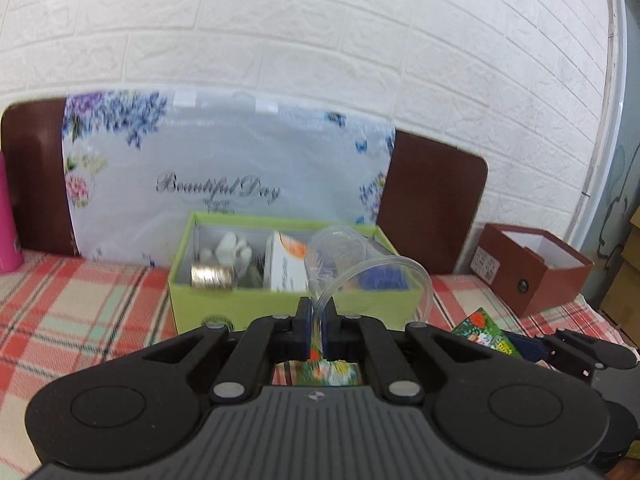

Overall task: Organize objects
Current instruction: 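Lift the cup and soap box into the lime-green box and open both tools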

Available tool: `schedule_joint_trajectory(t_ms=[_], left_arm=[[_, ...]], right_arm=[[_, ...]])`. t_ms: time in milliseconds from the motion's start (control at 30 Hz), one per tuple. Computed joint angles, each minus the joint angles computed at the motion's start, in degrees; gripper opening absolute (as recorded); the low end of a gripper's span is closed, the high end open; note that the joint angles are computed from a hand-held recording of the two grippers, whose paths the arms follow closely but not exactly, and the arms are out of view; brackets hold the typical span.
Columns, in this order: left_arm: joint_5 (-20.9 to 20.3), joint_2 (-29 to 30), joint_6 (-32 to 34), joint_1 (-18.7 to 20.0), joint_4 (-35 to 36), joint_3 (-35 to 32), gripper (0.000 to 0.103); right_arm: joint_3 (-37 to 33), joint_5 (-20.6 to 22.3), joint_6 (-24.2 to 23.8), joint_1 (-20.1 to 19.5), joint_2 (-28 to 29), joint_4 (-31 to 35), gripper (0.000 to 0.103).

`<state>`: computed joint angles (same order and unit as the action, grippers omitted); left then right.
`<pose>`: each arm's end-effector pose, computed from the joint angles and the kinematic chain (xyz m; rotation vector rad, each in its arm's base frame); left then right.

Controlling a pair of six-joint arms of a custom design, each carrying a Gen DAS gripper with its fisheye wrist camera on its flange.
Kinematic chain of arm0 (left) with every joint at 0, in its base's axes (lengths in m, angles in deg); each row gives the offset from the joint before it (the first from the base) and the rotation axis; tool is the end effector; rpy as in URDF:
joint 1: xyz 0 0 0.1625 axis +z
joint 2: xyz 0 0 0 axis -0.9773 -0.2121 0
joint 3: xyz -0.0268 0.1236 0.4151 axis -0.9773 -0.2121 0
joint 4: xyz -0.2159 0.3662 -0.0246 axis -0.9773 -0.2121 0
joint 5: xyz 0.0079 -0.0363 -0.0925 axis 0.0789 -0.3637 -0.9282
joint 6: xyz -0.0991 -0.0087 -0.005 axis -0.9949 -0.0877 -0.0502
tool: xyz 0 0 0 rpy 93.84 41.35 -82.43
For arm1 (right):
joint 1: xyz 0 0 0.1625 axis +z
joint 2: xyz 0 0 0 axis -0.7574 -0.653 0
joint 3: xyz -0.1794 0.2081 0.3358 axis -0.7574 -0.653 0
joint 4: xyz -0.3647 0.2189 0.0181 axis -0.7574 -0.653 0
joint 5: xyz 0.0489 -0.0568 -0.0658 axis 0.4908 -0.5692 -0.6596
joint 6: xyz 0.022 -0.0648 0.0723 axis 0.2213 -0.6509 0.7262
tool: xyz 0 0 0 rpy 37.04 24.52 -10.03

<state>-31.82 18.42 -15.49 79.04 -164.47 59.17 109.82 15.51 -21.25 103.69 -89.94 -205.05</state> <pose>-0.3819 -0.2329 0.0379 0.5191 2.2055 -1.3911 0.0441 -0.2544 0.3304 1.1191 -2.2697 1.1774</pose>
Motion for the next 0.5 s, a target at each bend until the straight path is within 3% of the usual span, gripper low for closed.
schedule_joint_trajectory(t_ms=[267, 500], left_arm=[[4.52, -0.71, 9.56, 6.12, -2.17, -2.58, 0.003], [5.36, 1.49, 22.7, 12.27, -12.64, -4.51, 0.003]], right_arm=[[-3.66, -8.17, 11.13, 14.28, 25.78, -31.69, 0.061], [-10.09, -14.84, 15.71, 21.06, 44.96, -48.31, 0.061]])
